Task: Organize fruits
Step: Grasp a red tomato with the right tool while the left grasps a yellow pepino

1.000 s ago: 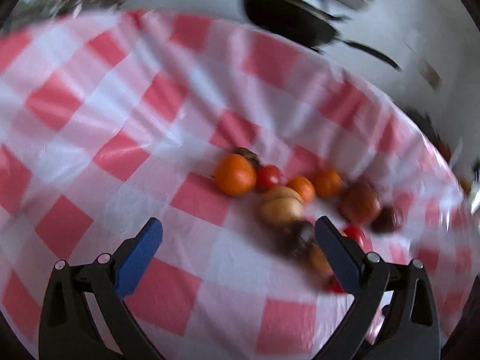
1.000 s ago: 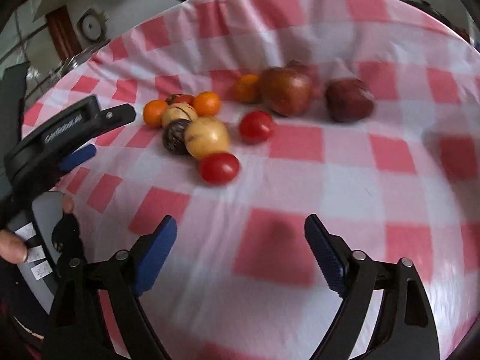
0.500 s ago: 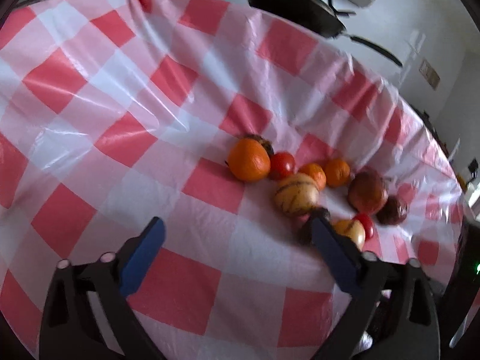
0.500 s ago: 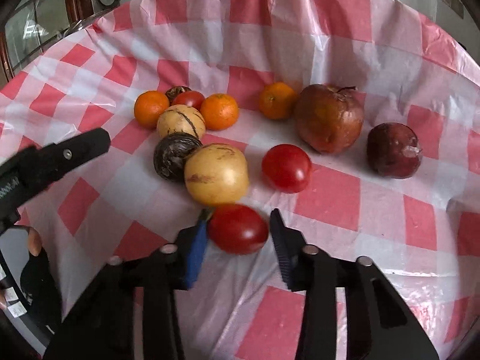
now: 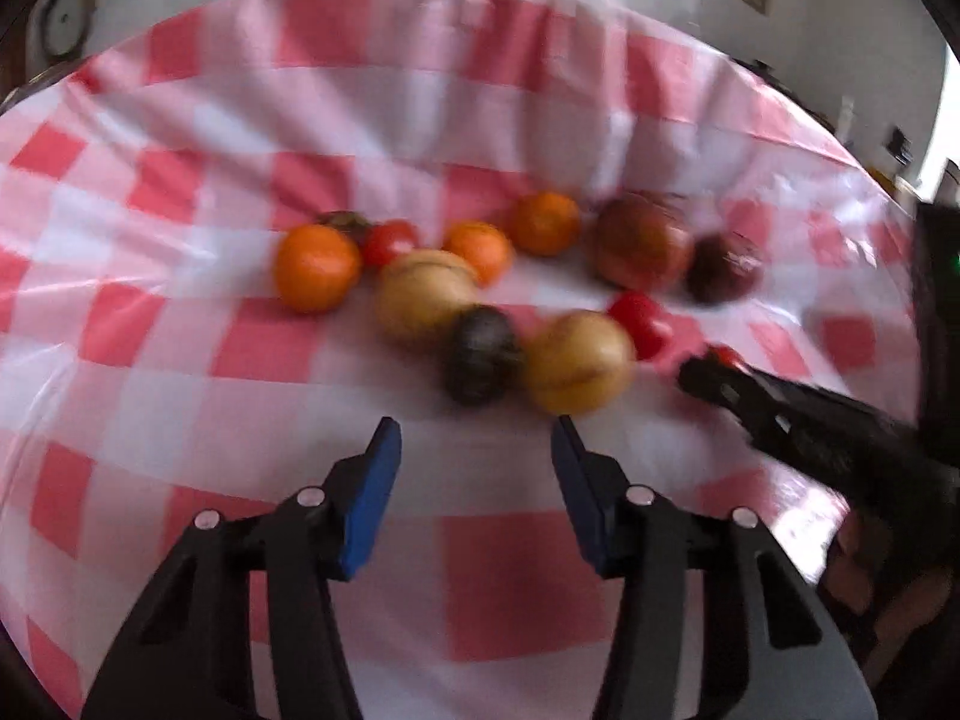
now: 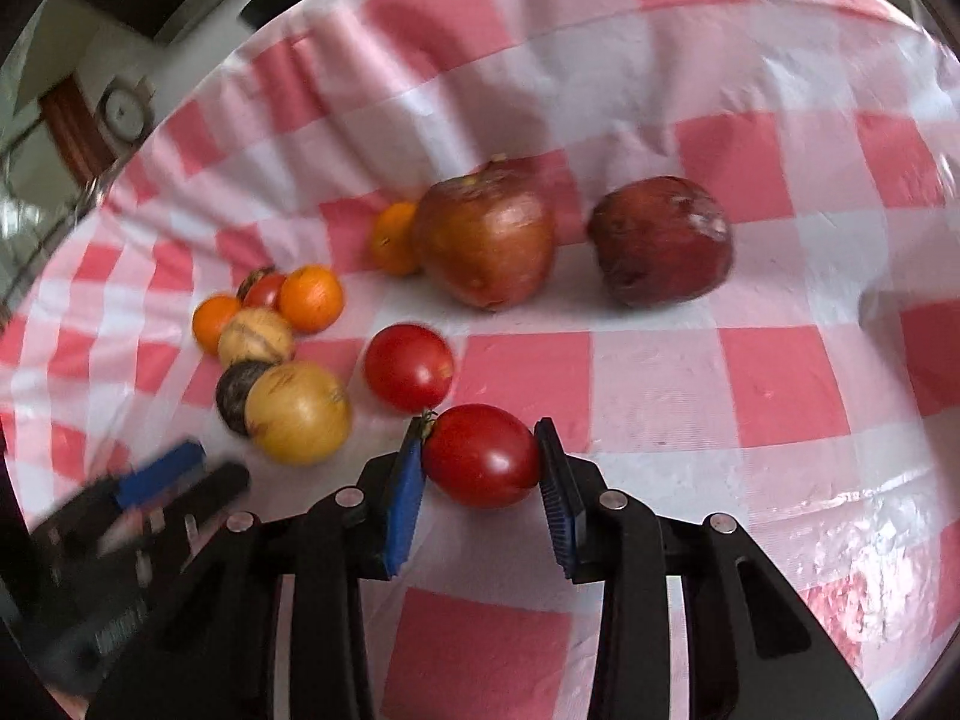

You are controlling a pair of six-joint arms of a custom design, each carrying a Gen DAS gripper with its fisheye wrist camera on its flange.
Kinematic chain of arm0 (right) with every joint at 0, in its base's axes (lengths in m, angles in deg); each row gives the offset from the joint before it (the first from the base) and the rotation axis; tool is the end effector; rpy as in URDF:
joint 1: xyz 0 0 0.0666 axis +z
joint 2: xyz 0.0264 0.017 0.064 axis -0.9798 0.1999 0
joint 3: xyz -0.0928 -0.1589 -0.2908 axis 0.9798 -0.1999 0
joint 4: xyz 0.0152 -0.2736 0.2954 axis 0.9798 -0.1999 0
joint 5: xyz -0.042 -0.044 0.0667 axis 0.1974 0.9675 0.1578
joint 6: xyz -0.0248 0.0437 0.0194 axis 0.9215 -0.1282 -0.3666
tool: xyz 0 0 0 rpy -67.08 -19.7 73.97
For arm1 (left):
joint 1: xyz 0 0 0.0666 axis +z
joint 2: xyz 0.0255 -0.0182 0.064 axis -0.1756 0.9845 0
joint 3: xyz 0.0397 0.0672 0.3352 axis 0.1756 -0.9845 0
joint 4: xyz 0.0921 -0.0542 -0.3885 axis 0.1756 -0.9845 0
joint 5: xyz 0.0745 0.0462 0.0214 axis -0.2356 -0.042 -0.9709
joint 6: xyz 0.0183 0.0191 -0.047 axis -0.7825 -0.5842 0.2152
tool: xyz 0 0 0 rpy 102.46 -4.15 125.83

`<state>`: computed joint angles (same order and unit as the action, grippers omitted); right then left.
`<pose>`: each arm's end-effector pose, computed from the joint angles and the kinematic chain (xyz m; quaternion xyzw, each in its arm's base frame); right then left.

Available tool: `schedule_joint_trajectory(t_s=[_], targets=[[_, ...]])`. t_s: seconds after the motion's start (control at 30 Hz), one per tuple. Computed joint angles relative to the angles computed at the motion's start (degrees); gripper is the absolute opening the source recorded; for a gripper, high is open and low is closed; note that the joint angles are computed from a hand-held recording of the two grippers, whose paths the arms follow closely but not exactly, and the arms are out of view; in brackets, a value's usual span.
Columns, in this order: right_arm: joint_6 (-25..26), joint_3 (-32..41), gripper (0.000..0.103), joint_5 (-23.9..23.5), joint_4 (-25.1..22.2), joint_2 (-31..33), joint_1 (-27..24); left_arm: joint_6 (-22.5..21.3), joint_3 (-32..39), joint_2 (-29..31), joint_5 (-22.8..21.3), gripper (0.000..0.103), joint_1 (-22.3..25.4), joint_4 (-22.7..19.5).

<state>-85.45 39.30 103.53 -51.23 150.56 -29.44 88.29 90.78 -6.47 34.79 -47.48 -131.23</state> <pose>0.3098 0.3246 0.5172 0.2684 0.8904 0.0517 0.3640 0.3803 -0.2977 0.5179 0.3227 0.8729 -0.1835 0.3165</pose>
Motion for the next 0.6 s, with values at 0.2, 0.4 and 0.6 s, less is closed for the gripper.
schedule_joint_trajectory(t_s=[0.2,0.4,0.6], targets=[[-3.3,-3.45,0.036,0.19,1.64,-3.14,-1.04,0.47,3.4,3.68,-0.94,0.051,-3.69,-3.24],[-4.12,-4.84,0.036,0.6,2.82,-4.33,-1.13,4.84,8.46,8.28,-3.46,0.051,-4.48,-3.03],[-4.19,-5.84,0.036,1.26,3.46,-5.09,-0.78,6.3,7.82,8.11,-2.5,0.043,-3.83,-1.76]])
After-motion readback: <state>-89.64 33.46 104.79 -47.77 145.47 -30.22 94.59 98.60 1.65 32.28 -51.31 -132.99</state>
